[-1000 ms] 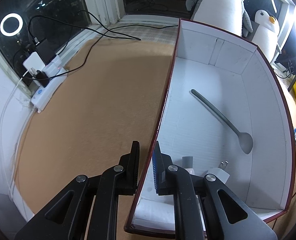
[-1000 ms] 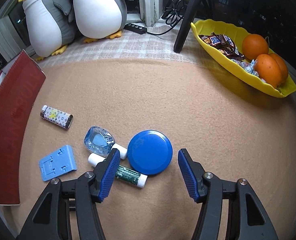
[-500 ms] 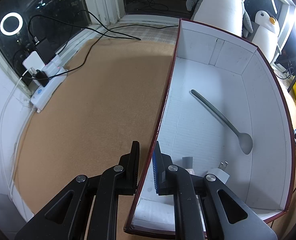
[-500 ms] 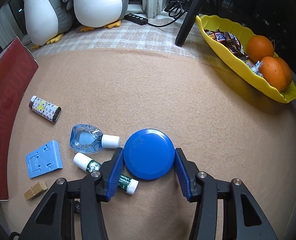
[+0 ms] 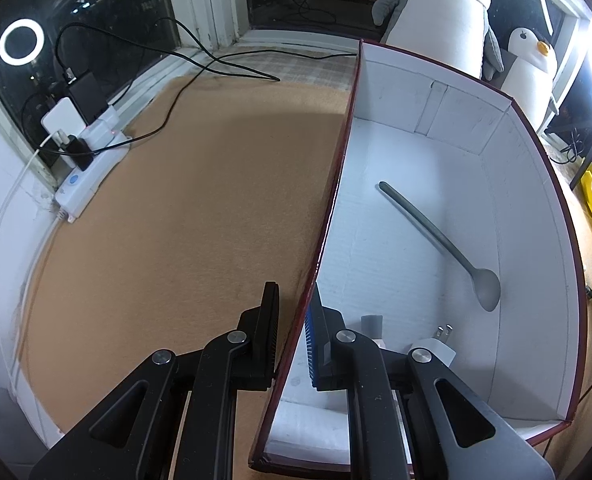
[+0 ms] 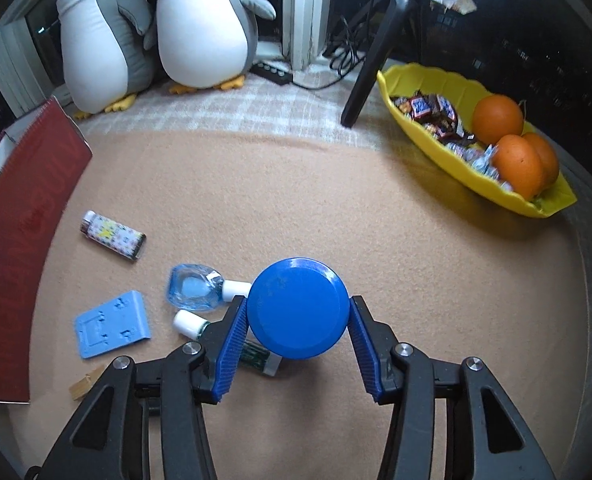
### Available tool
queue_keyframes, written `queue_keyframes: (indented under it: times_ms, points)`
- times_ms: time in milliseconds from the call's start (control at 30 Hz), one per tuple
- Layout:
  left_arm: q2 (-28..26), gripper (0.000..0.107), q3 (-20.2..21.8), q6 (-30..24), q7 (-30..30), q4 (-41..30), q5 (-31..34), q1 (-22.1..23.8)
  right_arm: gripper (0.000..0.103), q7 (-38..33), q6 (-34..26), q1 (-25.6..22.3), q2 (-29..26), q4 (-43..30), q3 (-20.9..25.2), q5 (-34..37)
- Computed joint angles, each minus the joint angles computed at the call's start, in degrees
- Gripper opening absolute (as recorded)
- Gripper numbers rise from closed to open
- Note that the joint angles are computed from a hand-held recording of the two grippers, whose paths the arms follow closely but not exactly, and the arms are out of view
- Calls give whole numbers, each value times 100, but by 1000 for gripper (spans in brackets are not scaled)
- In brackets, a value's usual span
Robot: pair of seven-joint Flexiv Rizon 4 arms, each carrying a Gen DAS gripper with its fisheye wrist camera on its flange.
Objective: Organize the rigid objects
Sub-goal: 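Carry the blue container into the box and open the right gripper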
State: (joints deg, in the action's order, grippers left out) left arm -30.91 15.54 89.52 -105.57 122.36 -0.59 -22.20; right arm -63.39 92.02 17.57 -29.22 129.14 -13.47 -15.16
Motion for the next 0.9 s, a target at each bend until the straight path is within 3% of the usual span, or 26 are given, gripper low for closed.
queue_keyframes:
  times_ms: [467, 700, 900]
  points:
    - [14, 11, -839, 514, 542, 324, -397, 759, 46, 160, 364, 1406, 1048, 469, -605, -251]
    - [7, 11, -1279, 769, 873, 490, -643, 1139, 46, 225, 363, 1790, 1225, 362, -372, -524]
    - [-8, 11, -1594, 928, 1106, 574, -759, 1408, 46, 273, 274, 1649, 1047, 72, 204, -658]
